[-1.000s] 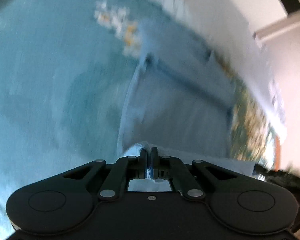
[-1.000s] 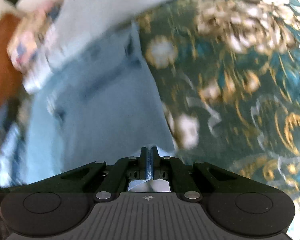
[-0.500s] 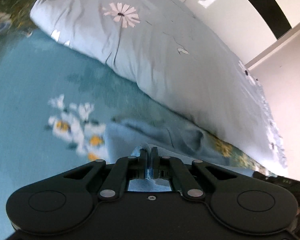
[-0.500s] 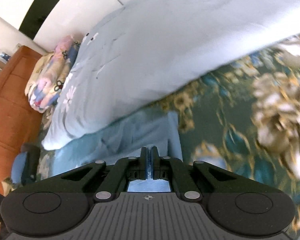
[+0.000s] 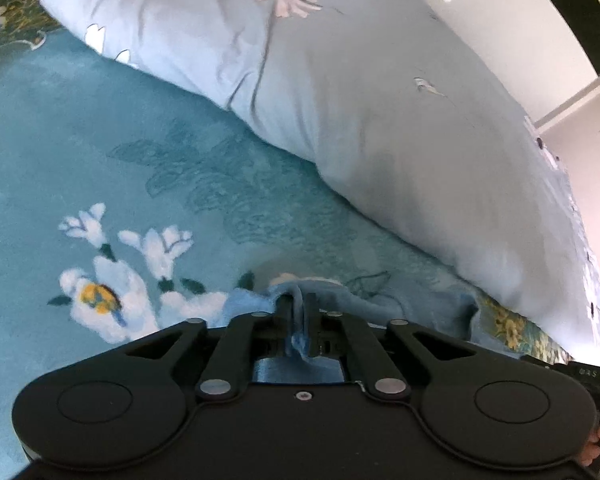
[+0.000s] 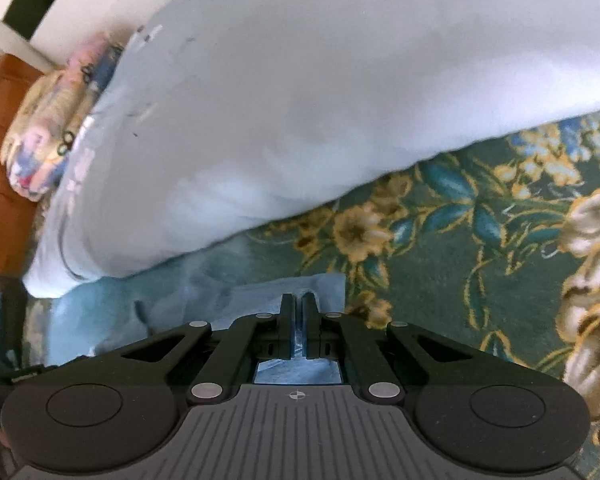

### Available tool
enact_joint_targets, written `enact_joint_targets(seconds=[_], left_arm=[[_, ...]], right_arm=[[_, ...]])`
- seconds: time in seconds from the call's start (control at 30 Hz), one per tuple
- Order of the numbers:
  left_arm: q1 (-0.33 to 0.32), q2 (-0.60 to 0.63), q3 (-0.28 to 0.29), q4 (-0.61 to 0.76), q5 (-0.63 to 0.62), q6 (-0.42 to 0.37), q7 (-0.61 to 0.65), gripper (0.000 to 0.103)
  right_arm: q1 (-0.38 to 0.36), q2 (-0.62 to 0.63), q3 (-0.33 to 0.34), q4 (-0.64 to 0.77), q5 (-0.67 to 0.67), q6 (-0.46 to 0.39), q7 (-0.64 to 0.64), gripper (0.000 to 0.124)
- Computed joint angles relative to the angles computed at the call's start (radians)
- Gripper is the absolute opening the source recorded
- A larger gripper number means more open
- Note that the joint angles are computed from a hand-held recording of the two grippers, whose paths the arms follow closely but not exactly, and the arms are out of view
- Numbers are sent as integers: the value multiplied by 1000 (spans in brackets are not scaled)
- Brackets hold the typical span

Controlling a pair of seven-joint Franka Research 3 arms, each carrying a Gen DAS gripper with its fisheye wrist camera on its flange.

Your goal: Fold clothes

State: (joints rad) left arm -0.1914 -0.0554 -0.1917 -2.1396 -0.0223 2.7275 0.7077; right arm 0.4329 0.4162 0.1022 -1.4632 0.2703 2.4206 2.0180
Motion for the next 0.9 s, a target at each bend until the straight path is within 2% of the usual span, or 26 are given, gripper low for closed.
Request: enact_joint_targets(seconds=[0.03,0.1,0.17,0.2,0.3,0.4,0.47,0.53,0.67,0.73,0.8,0.9], left_arm=[[-2,-8,0,-10,-1,21,15,15],[-3,-32,-1,-28,22,58,36,31],[3,-59,-8,-51,91,107,16,42],[-4,-68,-4,-56,86,118,32,42],[-25,-94,5,-71,69,148,83,44],[-36,-97,-7,-54,102,68,113,43],[-52,-96,-11,-50,101,33,161,42],[-71,-82,-14,-27,96,-26,233,41],[-78,-21,-29,33,139,-87,346,32],[-69,9,-36,60,193,-90,328,31],[-57,30,-37,77,261,-70,262,32],[-42,52,-30,111,361,-84,126,32]], right_arm=[[0,3,1,1,3,-1,-1,3],[-5,-11,10,-17,14,21,-34,7],[-6,-39,17,-51,17,57,-77,17],[-5,-57,19,-72,17,78,-98,22],[-4,-106,25,-128,26,130,-147,23],[6,-143,21,-169,12,135,-153,23],[9,-149,27,-168,9,102,-168,23],[16,-135,34,-142,-7,36,-204,23],[52,-76,28,-62,-84,-60,-240,15],[72,-46,17,-27,-121,-64,-228,13],[85,-21,6,0,-145,-33,-215,13],[114,17,-32,47,-216,1,-145,13]])
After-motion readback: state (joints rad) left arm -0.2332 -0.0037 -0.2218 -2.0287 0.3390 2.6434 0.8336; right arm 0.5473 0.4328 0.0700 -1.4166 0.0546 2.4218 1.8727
